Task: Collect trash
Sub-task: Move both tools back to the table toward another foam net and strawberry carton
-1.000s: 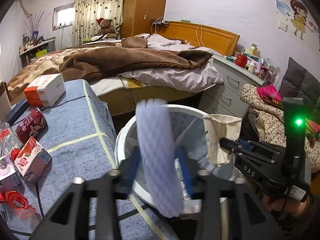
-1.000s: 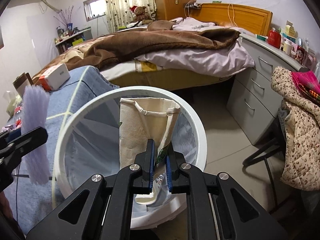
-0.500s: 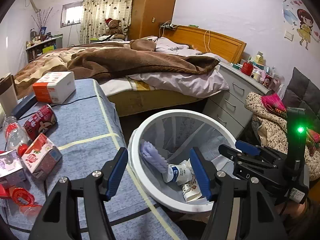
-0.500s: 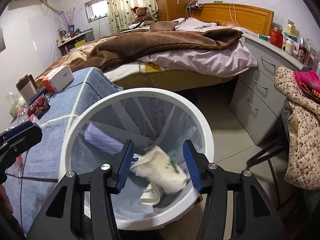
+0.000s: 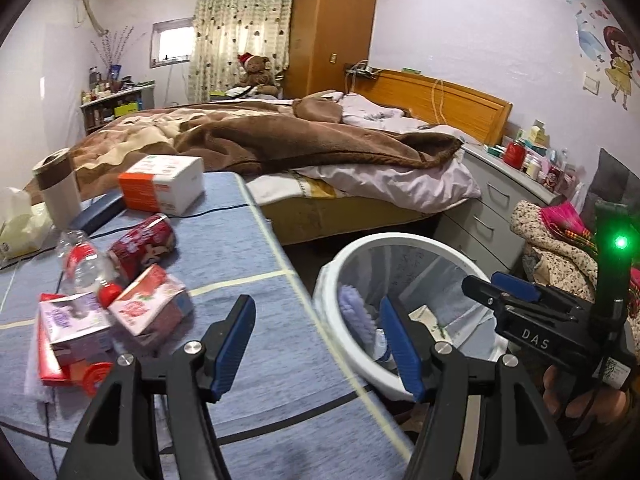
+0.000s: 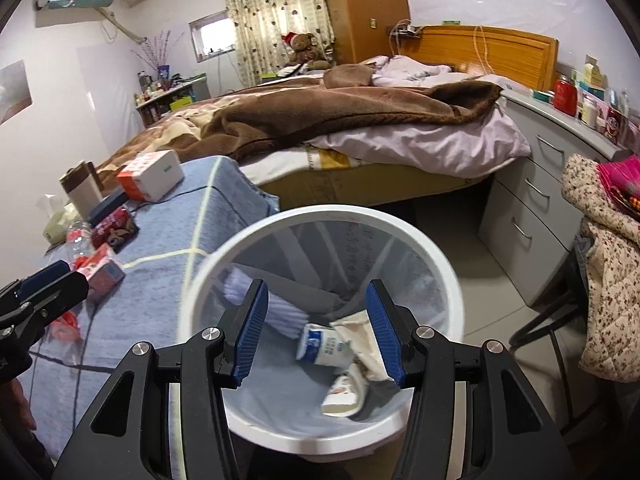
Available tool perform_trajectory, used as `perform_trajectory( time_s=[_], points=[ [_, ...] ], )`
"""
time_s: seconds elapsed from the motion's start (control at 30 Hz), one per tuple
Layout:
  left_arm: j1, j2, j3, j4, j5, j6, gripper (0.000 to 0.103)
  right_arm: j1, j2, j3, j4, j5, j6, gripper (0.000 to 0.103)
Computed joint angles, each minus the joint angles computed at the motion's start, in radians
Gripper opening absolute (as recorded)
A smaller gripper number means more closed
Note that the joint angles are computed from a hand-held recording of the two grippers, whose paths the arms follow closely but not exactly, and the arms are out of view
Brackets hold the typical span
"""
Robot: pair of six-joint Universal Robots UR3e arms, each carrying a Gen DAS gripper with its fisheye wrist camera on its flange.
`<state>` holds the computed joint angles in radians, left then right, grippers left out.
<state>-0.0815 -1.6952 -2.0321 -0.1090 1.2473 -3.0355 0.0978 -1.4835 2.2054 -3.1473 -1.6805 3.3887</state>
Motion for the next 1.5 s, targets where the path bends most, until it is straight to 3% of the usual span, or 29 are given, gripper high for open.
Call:
perform_trajectory(
  time_s=[0.57, 0.73, 1.03, 1.3, 1.5],
  points=[
    [0.397, 0.236, -0.267, 0.018, -0.097, 0.103, 0.071, 0.171, 0.217, -0.265, 0.01, 0.07, 0.024, 0.057],
    [0.527, 0.264, -0.305, -0.005, -0.144, 0.136, 0.071, 0.219, 0.31, -0.407, 0.075, 0.11, 0.043, 0.063],
    [0.698, 0.249, -0.342, -0.022, -0.17, 0.212, 0.072, 0.271, 0.487, -0.675, 0.228, 0.183, 0.096, 0.063],
    [0.779, 0.186, -0.321, -0.047, -0.188, 0.242, 0.072, 0.281, 0.643, -0.943, 0.387, 0.259, 0.178, 0.064],
    [0.806, 0.129, -0.301, -0.038, -0.187, 0.258, 0.072, 0.3, 0.782, -1.201, 0.554, 0.252, 0.203, 0.064]
  ],
)
